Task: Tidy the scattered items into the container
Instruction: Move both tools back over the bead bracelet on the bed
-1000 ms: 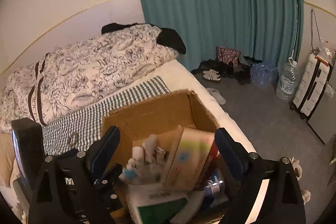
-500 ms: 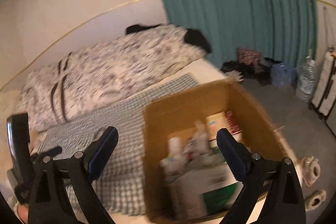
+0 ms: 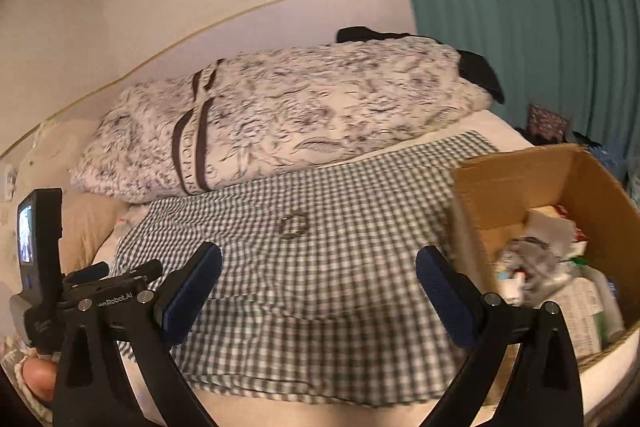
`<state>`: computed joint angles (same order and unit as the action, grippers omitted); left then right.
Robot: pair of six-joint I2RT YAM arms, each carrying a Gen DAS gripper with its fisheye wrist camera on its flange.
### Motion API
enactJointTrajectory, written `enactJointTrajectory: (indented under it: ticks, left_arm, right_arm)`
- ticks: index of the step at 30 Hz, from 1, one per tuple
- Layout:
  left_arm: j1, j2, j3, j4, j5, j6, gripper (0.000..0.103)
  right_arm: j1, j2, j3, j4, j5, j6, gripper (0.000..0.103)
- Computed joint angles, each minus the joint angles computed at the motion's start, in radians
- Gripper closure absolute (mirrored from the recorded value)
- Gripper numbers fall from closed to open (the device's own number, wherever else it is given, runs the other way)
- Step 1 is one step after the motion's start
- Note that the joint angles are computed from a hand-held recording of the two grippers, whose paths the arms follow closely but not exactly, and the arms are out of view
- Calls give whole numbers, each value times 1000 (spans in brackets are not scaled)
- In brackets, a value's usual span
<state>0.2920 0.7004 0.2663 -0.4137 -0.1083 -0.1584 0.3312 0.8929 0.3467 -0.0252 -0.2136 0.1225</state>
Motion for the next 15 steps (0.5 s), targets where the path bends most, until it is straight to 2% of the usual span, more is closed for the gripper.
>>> enactJointTrajectory:
  ticks: [3,6,12,15]
  left_arm:
    - [147,54,-31,71,92,84,0]
    - [221,190,-44,198,137,129,0]
    - [253,554,-11,497,151,149,0]
    - [239,726,27,629,142,142,0]
  right_arm:
    - [118,113,11,74,87,27,4]
    - [187,238,29,153,137,47,4]
    - [248,554,125,319,175,61,4]
    - [260,707,204,362,189,59,4]
